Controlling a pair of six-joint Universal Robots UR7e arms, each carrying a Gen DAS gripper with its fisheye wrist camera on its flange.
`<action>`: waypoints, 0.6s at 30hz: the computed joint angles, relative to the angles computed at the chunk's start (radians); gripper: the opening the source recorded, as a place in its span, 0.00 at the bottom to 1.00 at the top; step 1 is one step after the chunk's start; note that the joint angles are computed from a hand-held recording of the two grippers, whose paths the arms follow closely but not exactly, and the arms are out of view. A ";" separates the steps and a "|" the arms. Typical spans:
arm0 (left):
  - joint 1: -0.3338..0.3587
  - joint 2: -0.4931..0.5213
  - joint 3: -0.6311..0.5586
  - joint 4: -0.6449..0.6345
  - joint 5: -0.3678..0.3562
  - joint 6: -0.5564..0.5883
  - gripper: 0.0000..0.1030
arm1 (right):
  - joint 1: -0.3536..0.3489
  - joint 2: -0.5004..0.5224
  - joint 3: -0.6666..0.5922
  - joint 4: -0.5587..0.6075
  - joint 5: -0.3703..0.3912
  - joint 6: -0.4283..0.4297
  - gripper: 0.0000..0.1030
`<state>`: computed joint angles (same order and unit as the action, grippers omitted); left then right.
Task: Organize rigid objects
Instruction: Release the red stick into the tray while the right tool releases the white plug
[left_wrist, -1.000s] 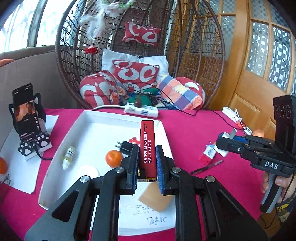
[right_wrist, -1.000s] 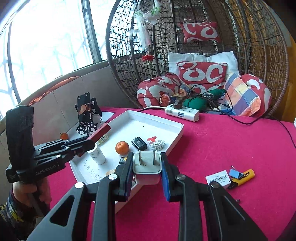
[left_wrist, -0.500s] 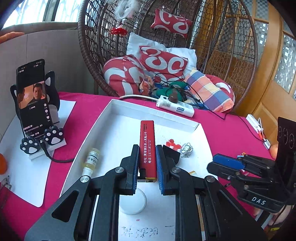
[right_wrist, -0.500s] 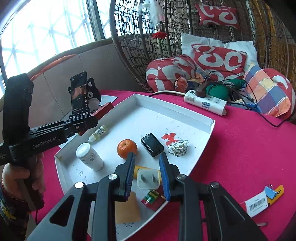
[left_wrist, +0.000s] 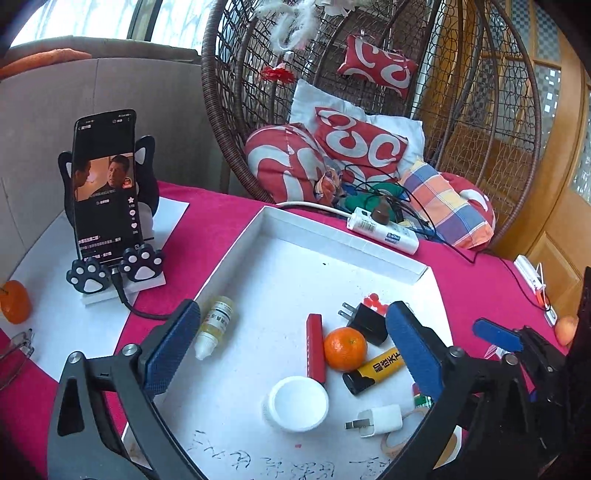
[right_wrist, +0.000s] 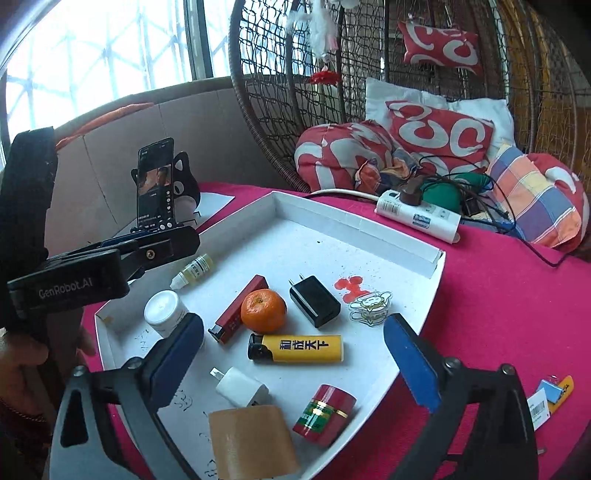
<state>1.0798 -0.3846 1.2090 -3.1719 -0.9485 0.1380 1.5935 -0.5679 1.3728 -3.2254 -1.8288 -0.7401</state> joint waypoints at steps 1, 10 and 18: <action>-0.003 -0.006 0.016 -0.014 0.002 -0.005 1.00 | 0.000 -0.007 0.021 -0.037 0.003 -0.020 1.00; -0.053 -0.065 0.184 -0.229 -0.022 0.010 1.00 | -0.031 -0.161 0.246 -0.388 0.142 0.002 1.00; -0.103 -0.037 0.169 -0.167 -0.093 0.068 1.00 | -0.067 -0.320 0.394 -0.684 0.231 0.096 1.00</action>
